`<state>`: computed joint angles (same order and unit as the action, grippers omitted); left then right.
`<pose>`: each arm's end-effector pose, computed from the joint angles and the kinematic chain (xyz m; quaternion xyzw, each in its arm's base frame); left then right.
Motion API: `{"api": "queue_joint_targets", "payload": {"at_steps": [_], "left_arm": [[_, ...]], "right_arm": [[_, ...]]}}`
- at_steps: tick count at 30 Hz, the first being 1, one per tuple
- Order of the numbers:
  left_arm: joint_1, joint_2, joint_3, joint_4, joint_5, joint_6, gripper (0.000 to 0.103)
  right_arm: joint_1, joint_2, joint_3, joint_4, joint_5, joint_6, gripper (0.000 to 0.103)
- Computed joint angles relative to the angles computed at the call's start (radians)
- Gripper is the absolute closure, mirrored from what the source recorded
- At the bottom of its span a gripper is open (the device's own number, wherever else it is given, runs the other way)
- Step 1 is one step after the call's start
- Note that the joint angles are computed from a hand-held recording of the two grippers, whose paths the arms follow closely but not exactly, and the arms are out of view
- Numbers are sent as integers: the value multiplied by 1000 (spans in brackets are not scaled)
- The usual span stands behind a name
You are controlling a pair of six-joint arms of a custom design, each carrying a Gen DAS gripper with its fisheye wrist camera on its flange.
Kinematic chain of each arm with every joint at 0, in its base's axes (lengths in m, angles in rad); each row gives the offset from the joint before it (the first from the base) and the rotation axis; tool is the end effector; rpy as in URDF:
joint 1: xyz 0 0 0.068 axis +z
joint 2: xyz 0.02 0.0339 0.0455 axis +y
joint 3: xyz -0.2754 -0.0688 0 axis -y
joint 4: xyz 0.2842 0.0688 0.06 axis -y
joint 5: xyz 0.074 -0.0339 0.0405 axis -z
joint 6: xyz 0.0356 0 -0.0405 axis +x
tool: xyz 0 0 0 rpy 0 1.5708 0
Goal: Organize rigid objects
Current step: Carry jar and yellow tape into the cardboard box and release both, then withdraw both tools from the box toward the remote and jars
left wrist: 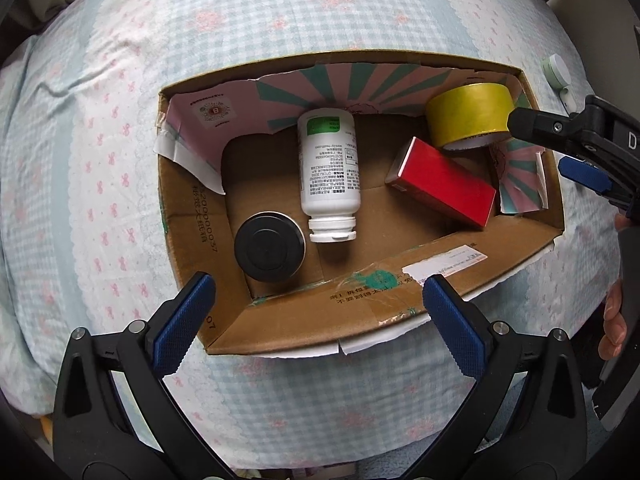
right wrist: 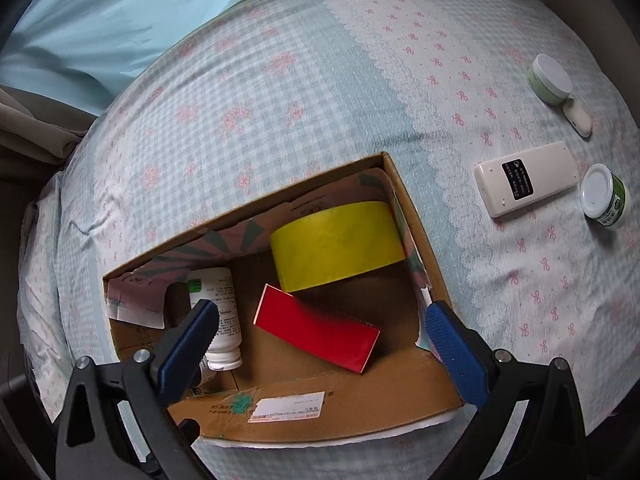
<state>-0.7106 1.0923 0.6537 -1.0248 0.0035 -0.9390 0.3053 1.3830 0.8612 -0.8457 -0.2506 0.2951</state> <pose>0.1422 -0.1225 0.1826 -0.1137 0.9921 -0.0406 0.0351 0.2518 0.0886 0.1882 -0.0177 0.9870 0.1485 0.0594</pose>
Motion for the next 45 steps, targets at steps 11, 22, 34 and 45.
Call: {"api": "queue_joint_targets", "payload": {"at_steps": [11, 22, 34, 45], "left_arm": [[-64, -54, 65, -108, -61, -72, 0], [-208, -8, 248, -223, -134, -212, 0], [-414, 454, 755, -351, -255, -460, 0], [-401, 1073, 1578, -491, -264, -228, 0]], "right_arm": [[11, -20, 38, -104, 37, -85, 0], [-128, -174, 101, -252, 20, -276, 0], [-693, -71, 295, -404, -128, -915, 0], [-977, 387, 787, -516, -136, -1348, 0]]}}
